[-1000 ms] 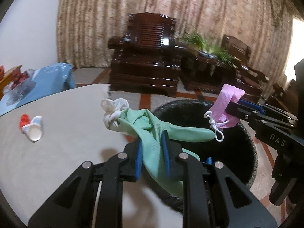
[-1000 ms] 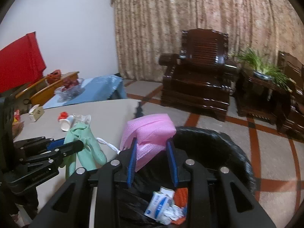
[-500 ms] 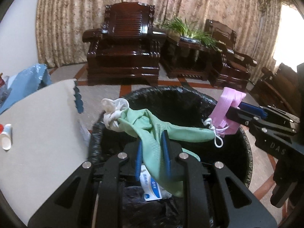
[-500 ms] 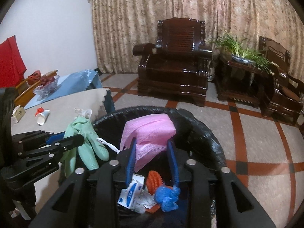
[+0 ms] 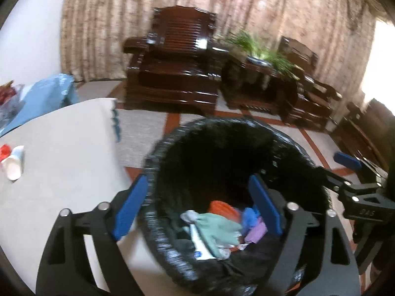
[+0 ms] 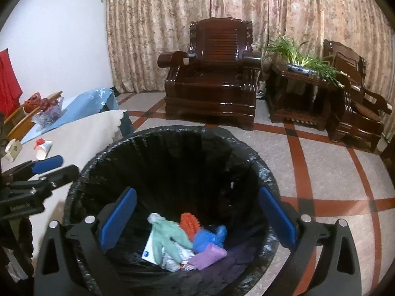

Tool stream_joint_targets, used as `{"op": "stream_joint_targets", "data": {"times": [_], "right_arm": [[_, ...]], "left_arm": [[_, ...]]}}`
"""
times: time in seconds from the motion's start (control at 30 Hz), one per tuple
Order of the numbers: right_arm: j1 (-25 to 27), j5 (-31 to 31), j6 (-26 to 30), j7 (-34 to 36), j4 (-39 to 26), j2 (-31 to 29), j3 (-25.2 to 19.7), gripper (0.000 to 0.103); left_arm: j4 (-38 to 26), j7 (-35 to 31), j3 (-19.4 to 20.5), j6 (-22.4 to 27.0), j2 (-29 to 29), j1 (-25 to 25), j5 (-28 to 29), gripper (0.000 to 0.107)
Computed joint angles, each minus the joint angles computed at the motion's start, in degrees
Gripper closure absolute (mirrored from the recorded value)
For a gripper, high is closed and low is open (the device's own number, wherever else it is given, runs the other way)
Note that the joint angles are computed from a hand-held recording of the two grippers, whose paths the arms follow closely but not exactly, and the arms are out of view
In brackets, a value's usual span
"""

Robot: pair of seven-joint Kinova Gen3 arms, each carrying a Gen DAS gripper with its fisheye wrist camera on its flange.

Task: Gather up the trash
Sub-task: 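Move both tools back over the toothpaste tube on the table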

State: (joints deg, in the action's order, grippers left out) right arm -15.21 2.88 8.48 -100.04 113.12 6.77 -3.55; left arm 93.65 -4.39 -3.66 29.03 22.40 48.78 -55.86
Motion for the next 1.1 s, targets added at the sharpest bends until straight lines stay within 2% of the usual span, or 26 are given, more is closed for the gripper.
{"op": "stream_joint_targets", "data": {"times": [0.07,0.13,0.27,0.47,0.6,0.83,1.0,1.1], "right_arm": [[0.77,-1.25,-0.50,1.46,-0.09,-0.31,-1.60,0.006],[0.47,-2.18,-0.62,2.38,-0.81,-0.38,-2.84,0.006],[3.50,-8.50,-1.04,8.34,-3.26,0.96,-9.39,0.006],[-5.08,-6.92,-0.91,8.02,-9.52,5.40,-8.39,0.006],[-10.44,-5.20,-0.16,6.97,-14.31,9.10,-7.28,0.006],[-16.30,-3.92,2.17,5.92,-22.52,15.36,-6.64,0.006],[-19.85,-2.91,5.20,5.77,-29.99,20.89,-6.64,0.006],[-21.68,-2.51,7.72,5.88,-34.53,24.12,-6.50,0.006]], "left_arm": [[1.92,3.62,-1.57,1.71,-1.71,1.55,-2.18,0.019],[3.13,5.91,-1.30,4.26,-3.22,1.62,-3.86,0.018],[7.83,11.22,-0.70,9.04,-7.96,1.18,-6.83,0.017],[14.70,16.27,1.32,16.24,-14.41,-1.68,-8.63,0.017],[19.12,17.61,2.49,19.14,-18.33,-5.33,-8.01,0.017],[25.07,17.77,4.34,20.24,-23.27,-12.74,-7.57,0.017],[28.89,18.19,5.01,18.37,-25.27,-18.59,-8.29,0.017],[30.91,18.31,4.59,15.51,-26.03,-22.69,-8.73,0.017]]}}
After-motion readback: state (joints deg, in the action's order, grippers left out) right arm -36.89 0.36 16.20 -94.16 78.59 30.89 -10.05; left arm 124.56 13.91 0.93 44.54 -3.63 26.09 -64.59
